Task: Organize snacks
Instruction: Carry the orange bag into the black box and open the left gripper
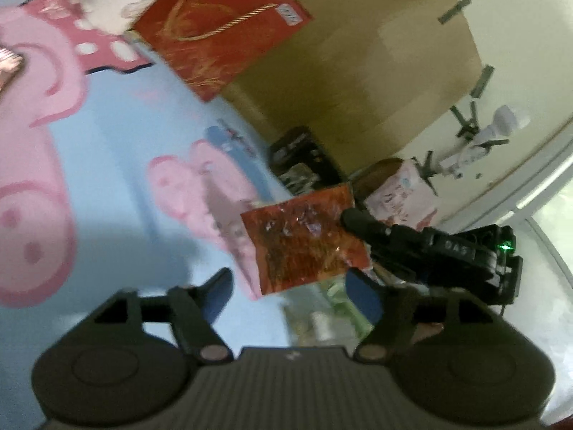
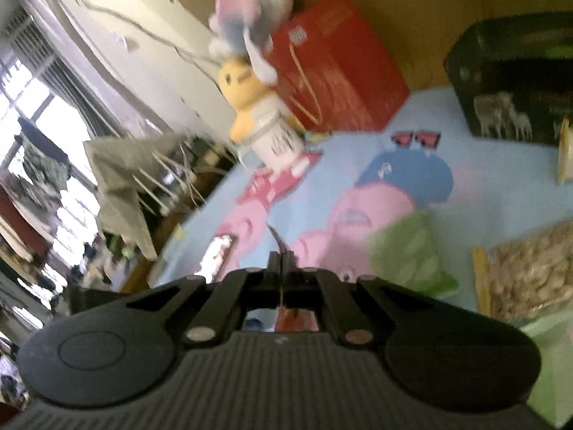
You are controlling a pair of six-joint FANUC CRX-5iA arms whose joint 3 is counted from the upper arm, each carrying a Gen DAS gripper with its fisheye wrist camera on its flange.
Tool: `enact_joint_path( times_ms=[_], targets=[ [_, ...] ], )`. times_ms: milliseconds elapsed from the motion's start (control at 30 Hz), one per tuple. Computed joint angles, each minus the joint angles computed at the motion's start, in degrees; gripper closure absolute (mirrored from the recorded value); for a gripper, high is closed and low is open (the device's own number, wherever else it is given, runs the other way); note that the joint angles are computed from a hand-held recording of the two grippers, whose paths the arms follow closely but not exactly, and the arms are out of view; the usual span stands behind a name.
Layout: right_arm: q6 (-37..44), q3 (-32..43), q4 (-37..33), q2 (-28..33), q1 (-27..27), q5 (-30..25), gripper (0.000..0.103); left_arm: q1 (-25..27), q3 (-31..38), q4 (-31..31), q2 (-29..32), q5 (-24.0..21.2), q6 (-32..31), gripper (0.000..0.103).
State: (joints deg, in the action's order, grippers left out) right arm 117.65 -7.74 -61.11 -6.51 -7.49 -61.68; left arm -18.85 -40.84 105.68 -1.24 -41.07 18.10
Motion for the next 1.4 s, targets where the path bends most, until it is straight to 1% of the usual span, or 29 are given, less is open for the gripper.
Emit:
enact_joint_path(
  times_ms=[33, 67, 167, 233, 300, 333, 367, 400, 467, 500, 567, 633, 667, 733, 800, 900, 1000, 1067, 1100, 1133, 1167, 1200, 1233, 1267, 1300, 1333, 1367, 1400],
  targets=[
    [0.02, 0.02, -1.0, -0.38, -0.6, 0.02, 0.1, -0.67, 0.72, 1.1, 0.59, -0.07, -0.73, 0.019],
    [0.3, 0.06, -2.24, -0.62, -1.41, -0.25, 0.1, -1.29, 1.4, 1.94, 1.13, -0.07, -1.2, 0.018],
    [1.42, 0.47, -6.28, -1.12, -4.39, -2.03, 0.1, -2.43, 3.87, 3.44, 3.37, -1.2, -1.5, 0.017],
    [2.08, 0.97, -9.19, -1.0, -6.74, -4.07, 0.1, -3.12, 5.26, 5.6, 4.92, -3.24, -2.46, 0.017],
    [2.43, 1.52, -12.75, -0.32, -9.65, -6.82, 0.1, -4.13, 6.68, 9.16, 6.73, -6.53, -5.08, 0.018],
    [2.78, 1.53, -14.71, 0.11, -11.21, -8.05, 0.1, -4.7, 7.4, 10.78, 7.5, -8.0, -6.48, 0.03],
    [2.97, 1.59, -16.11, 0.45, -12.44, -8.92, 0.1, -5.01, 8.53, 11.61, 8.61, -10.06, -7.76, 0.048],
    [3.05, 1.36, -17.28, 0.47, -13.43, -9.19, 0.1, -5.13, 9.74, 11.43, 9.61, -11.53, -8.11, 0.051],
    [3.68, 1.02, -19.29, 0.68, -15.89, -9.36, 0.1, -5.5, 12.41, 10.34, 11.34, -12.14, -7.82, 0.057],
    [3.76, 1.05, -19.48, 0.81, -16.72, -8.93, 0.1, -5.64, 14.18, 8.97, 12.33, -12.03, -7.37, 0.058],
    [3.75, 1.16, -17.77, 0.38, -17.01, -5.86, 0.1, -6.2, 17.87, 5.82, 13.76, -9.57, -6.93, 0.064],
    [3.65, 1.7, -13.8, -0.26, -15.97, -1.01, 0.1, -7.02, 21.98, 3.12, 15.34, -5.78, -6.81, 0.067],
    [3.4, 2.19, -11.74, -0.15, -15.33, 1.26, 0.1, -7.29, 24.21, 1.82, 16.43, -4.43, -6.11, 0.073],
    [2.1, 3.49, -7.96, 0.96, -14.01, 5.73, 0.1, -7.61, 29.9, -1.95, 19.56, -1.64, -3.5, 0.075],
    [1.2, 5.38, -5.85, 3.48, -13.38, 7.97, 0.1, -7.69, 36.71, -7.14, 23.77, 0.24, 0.3, 0.075],
    [-1.16, 7.97, -1.38, 7.37, -11.23, 13.11, 0.1, -7.96, 46.41, -15.0, 30.07, 3.21, 7.25, 0.075],
    [-2.43, 10.66, 0.11, 11.83, -10.97, 15.4, 0.1, -7.9, 54.58, -22.54, 35.6, 4.85, 14.14, 0.075],
    [-3.53, 11.91, 1.1, 14.05, -10.6, 16.78, 0.099, -7.57, 59.01, -29.59, 38.21, 5.73, 19.76, 0.073],
    [-3.46, 11.88, 2.4, 14.45, -9.72, 18.51, 0.093, -7.36, 60.65, -33.95, 38.98, 6.42, 22.87, 0.073],
    [-3.86, 11.24, 5.16, 14.31, -8.12, 21.41, 0.088, -7.19, 61.81, -38.73, 39.36, 7.46, 26.0, 0.072],
    [-4.34, 10.07, 8.46, 13.7, -6.27, 24.77, 0.082, -7.23, 62.13, -41.17, 39.36, 8.35, 27.25, 0.07],
    [-2.96, 8.94, 9.49, 12.96, -5.52, 27.02, 0.074, -7.58, 60.36, -40.62, 38.43, 10.28, 25.53, 0.069],
    [-0.69, 7.55, 8.69, 11.83, -5.36, 29.02, 0.069, -8.21, 57.74, -37.47, 37.13, 12.49, 22.08, 0.068],
    [1.65, 6.05, 7.19, 10.52, -5.53, 30.68, 0.069, -9.28, 53.96, -31.32, 35.33, 15.25, 15.98, 0.068],
    [4.25, 4.81, 5.32, 9.3, -6.03, 31.54, 0.069, -10.12, 51.1, -25.84, 33.89, 16.73, 10.63, 0.068],
    [7.19, 3.55, 3.29, 7.85, -6.77, 31.4, 0.069, -10.7, 49.14, -21.75, 32.81, 17.6, 6.66, 0.068],
    [10.34, 2.2, 1.33, 6.32, -7.65, 30.75, 0.069, -11.19, 47.33, -18.78, 31.64, 18.21, 3.59, 0.068],
    [12.26, 0.8, 0.59, 4.76, -8.2, 30.12, 0.068, -11.19, 46.19, -18.34, 30.72, 18.14, 2.86, 0.068]
  ],
)
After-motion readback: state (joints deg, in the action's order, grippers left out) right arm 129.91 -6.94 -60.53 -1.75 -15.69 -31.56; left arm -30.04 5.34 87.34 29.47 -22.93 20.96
